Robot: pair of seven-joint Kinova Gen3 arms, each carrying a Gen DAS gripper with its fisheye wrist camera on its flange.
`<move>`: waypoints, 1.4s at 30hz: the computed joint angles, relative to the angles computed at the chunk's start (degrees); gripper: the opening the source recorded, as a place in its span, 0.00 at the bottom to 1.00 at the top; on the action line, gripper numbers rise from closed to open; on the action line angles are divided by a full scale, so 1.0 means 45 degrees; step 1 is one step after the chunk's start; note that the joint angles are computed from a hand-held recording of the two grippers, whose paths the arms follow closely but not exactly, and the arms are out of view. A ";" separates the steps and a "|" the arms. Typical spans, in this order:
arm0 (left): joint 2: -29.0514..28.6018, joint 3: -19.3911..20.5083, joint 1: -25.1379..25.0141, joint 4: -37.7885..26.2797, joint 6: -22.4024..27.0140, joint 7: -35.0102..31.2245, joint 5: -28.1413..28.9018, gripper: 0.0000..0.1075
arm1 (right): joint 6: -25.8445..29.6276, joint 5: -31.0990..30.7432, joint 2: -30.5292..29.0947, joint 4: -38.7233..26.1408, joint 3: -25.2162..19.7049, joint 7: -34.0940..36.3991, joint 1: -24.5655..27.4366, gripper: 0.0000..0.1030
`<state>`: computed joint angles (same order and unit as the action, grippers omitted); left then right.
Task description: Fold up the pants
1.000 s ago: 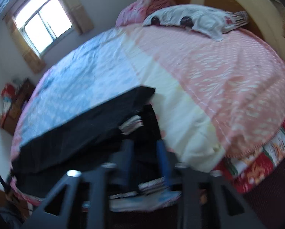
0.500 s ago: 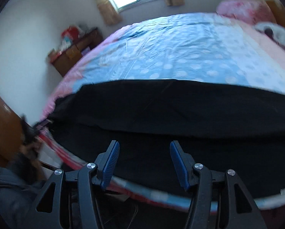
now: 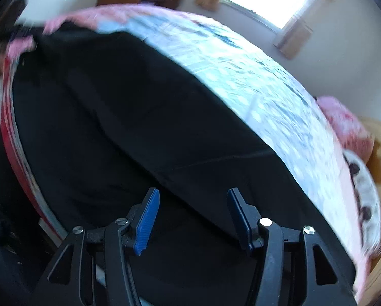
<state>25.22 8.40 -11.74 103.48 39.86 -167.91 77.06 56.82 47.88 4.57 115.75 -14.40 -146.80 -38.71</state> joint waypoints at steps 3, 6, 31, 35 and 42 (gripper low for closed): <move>0.0209 0.0029 0.0159 -0.0255 0.0010 0.0365 -0.0446 0.63 | 0.0092 0.0739 0.0651 0.0068 -0.0039 0.0073 -0.0296 0.55; 0.0213 0.0181 0.0118 -0.0285 0.0001 0.0594 -0.0667 0.56 | 0.0221 0.1431 0.0819 0.0193 0.0074 -0.0333 -0.0648 0.53; -0.0299 -0.0471 -0.0844 -0.0515 0.2129 0.0755 -0.1108 0.08 | 0.0329 -0.0998 -0.1569 0.0312 -0.0933 -0.0038 -0.0600 0.03; -0.0108 -0.0492 -0.0687 -0.0425 0.1846 0.1500 -0.2110 0.08 | 0.0165 -0.1625 -0.1637 0.0567 -0.1415 0.0128 -0.0543 0.03; -0.0021 -0.0281 -0.1011 0.0372 0.1352 0.0944 -0.1817 0.08 | -0.0678 -0.2655 -0.1073 0.0607 -0.0947 0.1560 -0.0174 0.03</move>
<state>25.13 7.14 -16.29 105.16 45.94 -163.66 68.89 53.77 35.93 -0.26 118.48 -18.66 -139.78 -39.49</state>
